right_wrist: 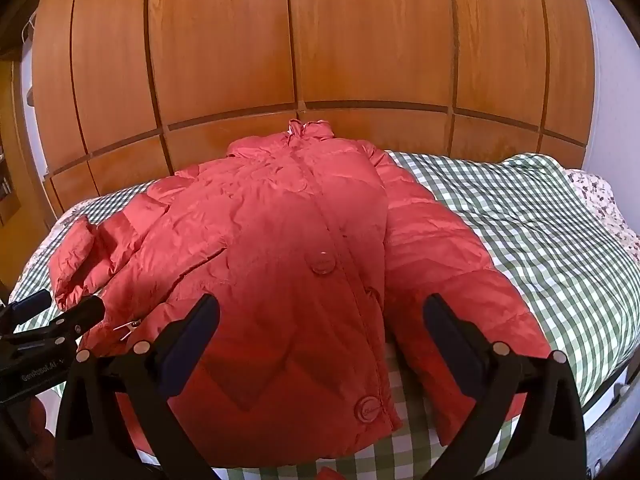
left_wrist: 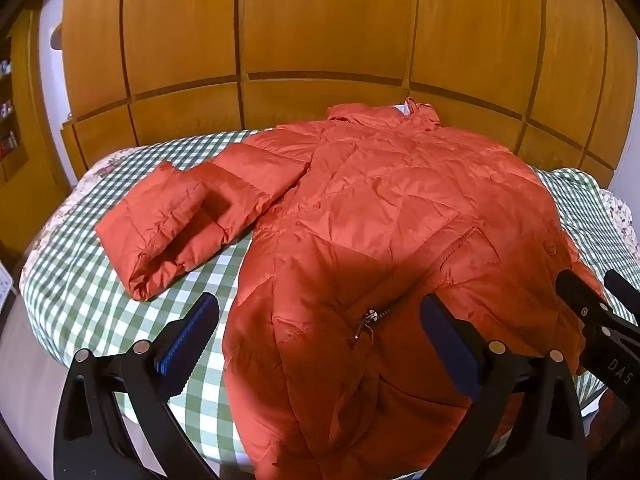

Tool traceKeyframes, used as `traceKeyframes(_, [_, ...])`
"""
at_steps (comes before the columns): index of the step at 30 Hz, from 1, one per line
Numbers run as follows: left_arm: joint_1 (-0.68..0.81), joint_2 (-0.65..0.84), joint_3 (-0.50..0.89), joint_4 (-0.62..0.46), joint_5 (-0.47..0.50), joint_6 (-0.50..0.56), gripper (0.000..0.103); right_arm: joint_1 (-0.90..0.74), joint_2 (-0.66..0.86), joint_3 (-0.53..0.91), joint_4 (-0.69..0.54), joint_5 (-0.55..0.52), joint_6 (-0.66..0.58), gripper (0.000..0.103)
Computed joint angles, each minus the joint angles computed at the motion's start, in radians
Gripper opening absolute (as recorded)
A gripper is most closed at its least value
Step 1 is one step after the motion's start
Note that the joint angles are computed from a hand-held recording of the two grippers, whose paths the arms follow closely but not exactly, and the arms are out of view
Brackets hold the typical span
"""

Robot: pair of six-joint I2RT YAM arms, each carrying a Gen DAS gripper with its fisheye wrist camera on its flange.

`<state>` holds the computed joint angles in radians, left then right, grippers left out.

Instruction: Fold small clothes

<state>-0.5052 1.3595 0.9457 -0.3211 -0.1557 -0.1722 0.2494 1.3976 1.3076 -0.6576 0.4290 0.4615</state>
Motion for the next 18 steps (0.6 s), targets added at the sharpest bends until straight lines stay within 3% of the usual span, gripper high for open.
traceKeyframes(18, [0.006,-0.006,-0.006,0.0,0.002,0.006,0.1,-0.008,0.008,0.016,-0.014,-0.019,-0.002,0.101])
